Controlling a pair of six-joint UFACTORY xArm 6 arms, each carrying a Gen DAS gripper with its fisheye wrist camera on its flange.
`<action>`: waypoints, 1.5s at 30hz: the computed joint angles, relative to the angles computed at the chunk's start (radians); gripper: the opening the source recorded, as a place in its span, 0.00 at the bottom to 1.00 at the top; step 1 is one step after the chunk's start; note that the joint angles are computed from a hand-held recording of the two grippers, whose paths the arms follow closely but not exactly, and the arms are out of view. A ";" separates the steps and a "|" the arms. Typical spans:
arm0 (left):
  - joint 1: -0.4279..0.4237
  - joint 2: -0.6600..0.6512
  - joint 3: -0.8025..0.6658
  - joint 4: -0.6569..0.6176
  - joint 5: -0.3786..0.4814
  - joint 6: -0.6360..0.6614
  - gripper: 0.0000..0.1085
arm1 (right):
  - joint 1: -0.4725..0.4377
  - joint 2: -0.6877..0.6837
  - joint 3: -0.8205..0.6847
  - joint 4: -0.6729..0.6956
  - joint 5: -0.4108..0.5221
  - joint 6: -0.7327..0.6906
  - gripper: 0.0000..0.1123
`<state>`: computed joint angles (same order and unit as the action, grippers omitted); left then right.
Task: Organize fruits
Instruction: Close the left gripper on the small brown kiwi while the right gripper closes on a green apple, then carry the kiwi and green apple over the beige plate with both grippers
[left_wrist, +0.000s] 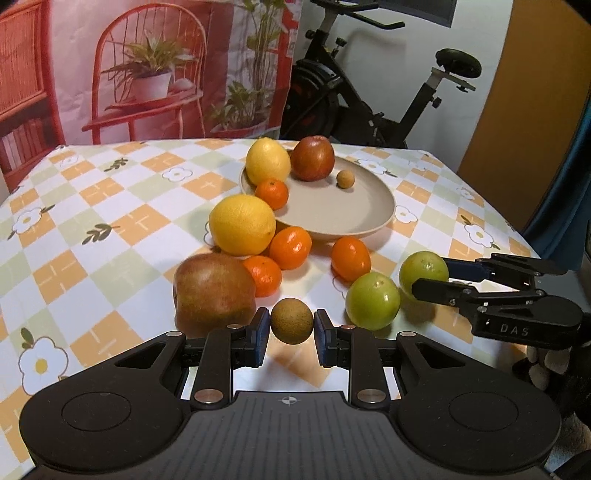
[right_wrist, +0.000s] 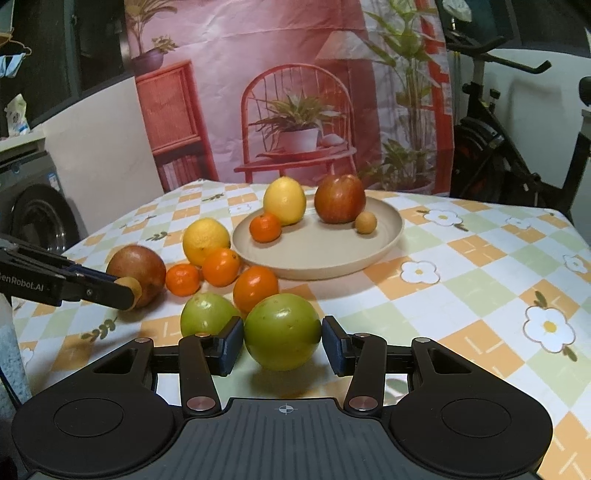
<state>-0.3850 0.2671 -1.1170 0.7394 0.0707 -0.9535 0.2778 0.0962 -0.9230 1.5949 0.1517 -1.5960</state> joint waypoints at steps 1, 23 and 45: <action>0.002 -0.002 -0.002 0.009 -0.002 -0.004 0.25 | -0.001 -0.005 0.001 -0.004 -0.002 0.004 0.38; 0.022 0.048 -0.217 -0.261 -0.046 0.285 0.25 | -0.048 0.057 -0.198 -0.153 0.012 0.175 0.38; -0.012 0.496 -0.812 -0.753 0.255 0.855 0.25 | -0.151 0.398 -0.566 -0.762 0.182 0.737 0.38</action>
<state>-0.3971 0.7634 -1.9293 -0.0134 0.3260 -0.0986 0.1264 0.4939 -1.4885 0.8332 0.3332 -0.8595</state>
